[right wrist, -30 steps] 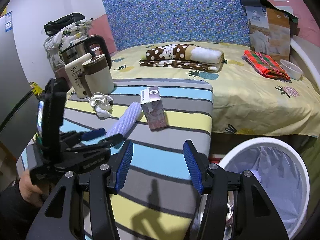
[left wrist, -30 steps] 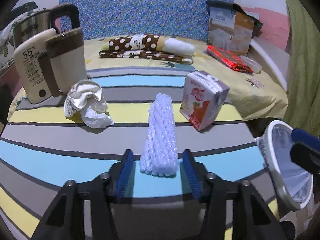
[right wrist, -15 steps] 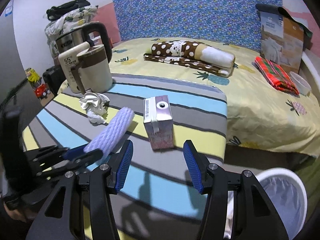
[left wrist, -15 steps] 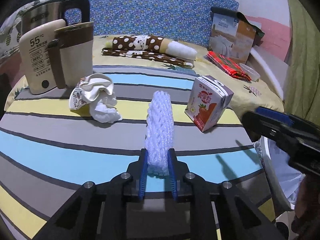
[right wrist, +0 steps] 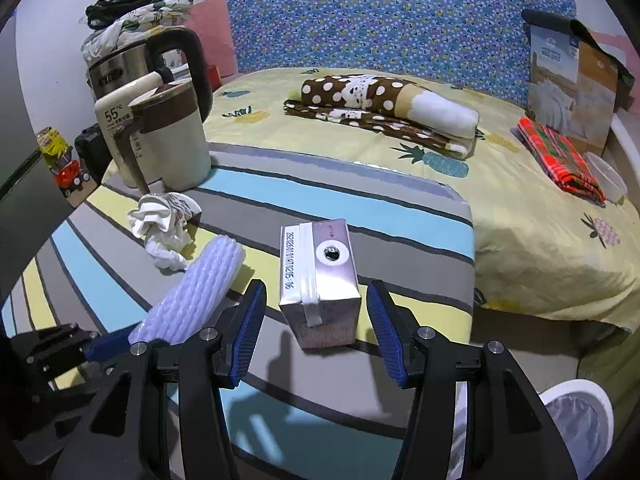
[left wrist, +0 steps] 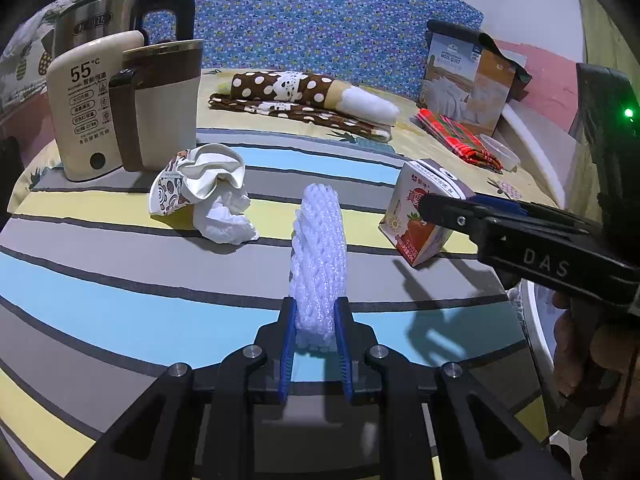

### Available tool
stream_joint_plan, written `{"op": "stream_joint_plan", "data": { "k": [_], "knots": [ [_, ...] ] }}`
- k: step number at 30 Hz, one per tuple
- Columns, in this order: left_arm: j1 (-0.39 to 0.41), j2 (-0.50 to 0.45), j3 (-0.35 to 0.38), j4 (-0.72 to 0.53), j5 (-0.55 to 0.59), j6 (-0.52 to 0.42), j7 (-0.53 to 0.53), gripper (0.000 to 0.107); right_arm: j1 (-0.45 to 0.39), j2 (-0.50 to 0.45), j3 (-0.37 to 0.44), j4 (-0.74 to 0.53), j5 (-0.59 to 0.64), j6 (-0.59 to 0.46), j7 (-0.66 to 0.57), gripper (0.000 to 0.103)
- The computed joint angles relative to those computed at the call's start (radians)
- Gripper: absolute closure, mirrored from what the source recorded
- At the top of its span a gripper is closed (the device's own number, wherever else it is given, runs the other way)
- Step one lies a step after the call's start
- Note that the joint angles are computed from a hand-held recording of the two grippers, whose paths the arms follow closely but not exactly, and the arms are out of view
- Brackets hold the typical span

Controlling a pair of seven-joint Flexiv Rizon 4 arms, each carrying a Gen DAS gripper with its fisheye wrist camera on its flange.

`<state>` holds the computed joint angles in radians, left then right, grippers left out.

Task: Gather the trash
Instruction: 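Grasp the pink juice carton with the right tool while the left tool holds the foam net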

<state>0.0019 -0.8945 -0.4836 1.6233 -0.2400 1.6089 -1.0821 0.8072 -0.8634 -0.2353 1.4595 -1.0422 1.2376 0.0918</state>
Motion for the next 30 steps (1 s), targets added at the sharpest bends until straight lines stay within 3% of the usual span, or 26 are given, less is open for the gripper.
{"op": "stream_joint_plan", "data": {
  "k": [6,14,30],
  "knots": [
    [-0.001,0.004,0.002,0.004,0.004,0.004,-0.002,0.088,0.019,0.027,-0.020,0.031,-0.051,-0.005,0.065,0.064],
    [0.001,0.036,0.008,0.045,0.025,0.040,-0.018,0.089,0.018,0.090,-0.021,0.107,-0.239,0.014,0.274,0.064],
    [0.073,0.139,-0.073,0.210,0.140,0.129,-0.066,0.089,-0.051,0.204,0.129,0.220,-0.508,-0.123,0.533,0.064]
  ]
}}
